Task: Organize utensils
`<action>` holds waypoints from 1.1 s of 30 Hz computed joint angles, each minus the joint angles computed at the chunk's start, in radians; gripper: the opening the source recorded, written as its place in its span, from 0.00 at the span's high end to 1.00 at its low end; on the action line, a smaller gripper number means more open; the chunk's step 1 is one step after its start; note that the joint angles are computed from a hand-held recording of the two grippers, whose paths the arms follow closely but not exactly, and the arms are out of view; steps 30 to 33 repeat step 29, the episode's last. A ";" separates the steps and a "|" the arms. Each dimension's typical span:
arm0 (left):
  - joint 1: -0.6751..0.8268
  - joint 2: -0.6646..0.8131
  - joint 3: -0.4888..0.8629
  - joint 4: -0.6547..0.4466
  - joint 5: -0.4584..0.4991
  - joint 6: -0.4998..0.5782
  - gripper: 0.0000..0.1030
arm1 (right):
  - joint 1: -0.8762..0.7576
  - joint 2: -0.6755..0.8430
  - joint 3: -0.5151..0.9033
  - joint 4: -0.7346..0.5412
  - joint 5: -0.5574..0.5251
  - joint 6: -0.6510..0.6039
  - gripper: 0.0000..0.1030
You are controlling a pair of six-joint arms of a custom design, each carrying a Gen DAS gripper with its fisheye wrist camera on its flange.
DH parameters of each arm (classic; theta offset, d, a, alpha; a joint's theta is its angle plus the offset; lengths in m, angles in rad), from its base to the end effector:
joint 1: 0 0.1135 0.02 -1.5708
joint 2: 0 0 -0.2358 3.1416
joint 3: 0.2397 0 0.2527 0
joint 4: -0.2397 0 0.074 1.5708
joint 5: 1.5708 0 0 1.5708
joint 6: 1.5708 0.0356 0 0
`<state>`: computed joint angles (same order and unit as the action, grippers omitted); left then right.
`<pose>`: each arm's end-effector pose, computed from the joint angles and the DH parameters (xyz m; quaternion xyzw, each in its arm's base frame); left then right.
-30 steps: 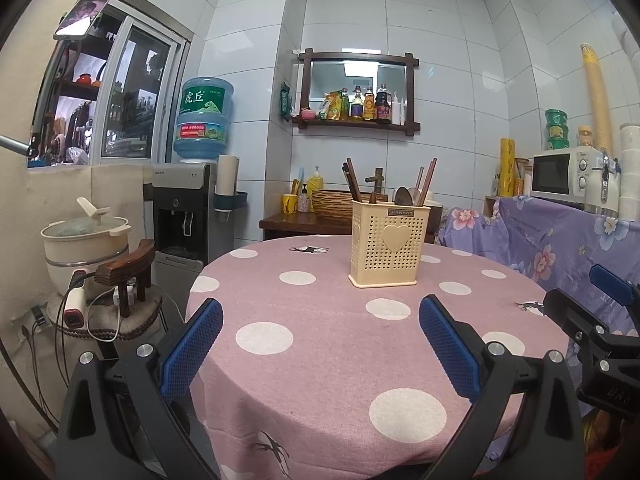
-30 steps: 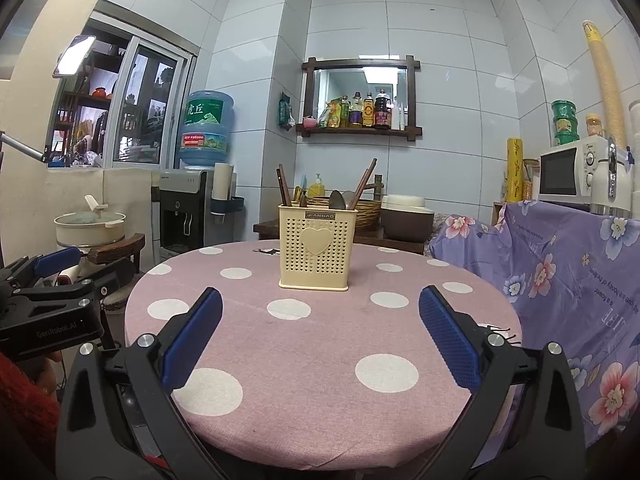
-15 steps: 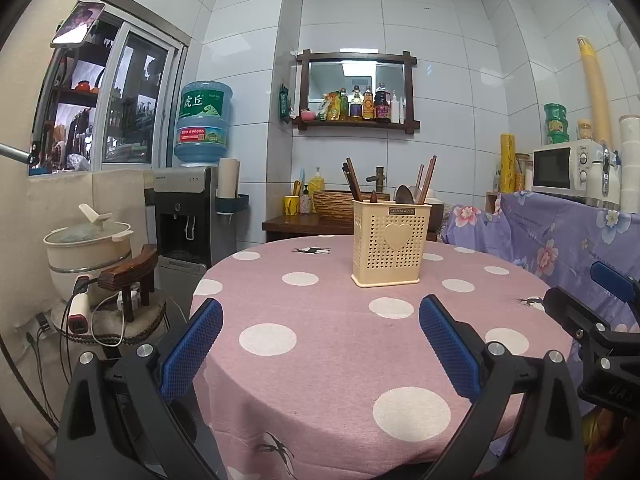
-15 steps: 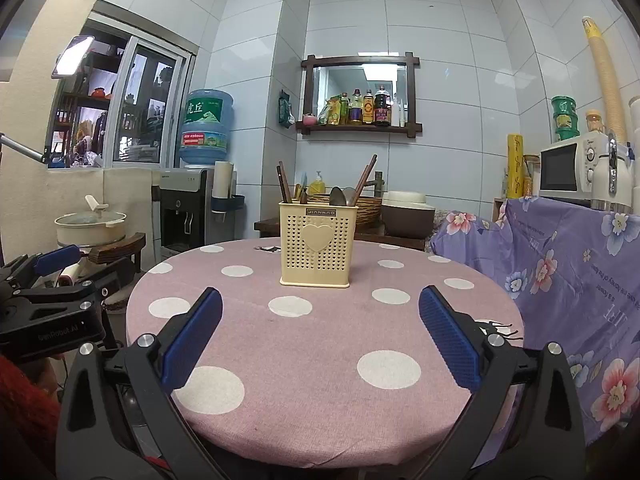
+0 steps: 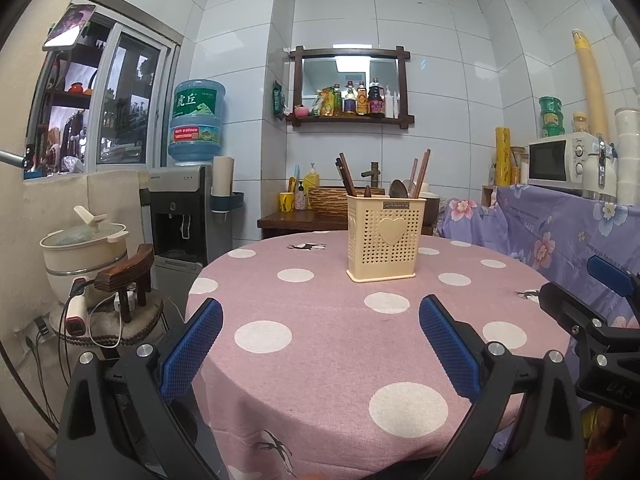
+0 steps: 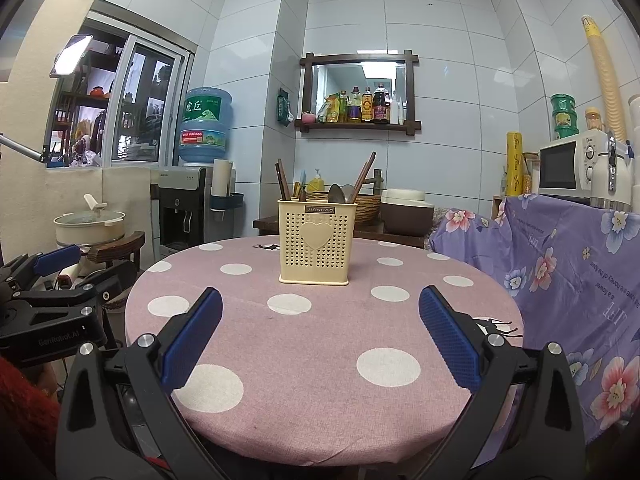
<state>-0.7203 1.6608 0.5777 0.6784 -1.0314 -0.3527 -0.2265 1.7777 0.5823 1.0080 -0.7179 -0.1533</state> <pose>0.2412 -0.1710 0.1233 -0.1342 0.7636 0.1090 0.6221 0.3106 -0.0475 0.1191 -0.1975 0.7288 0.1530 0.6375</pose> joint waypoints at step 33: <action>-0.009 0.015 0.011 0.010 -0.019 -0.004 0.05 | 0.009 0.017 0.001 0.010 0.013 0.003 0.06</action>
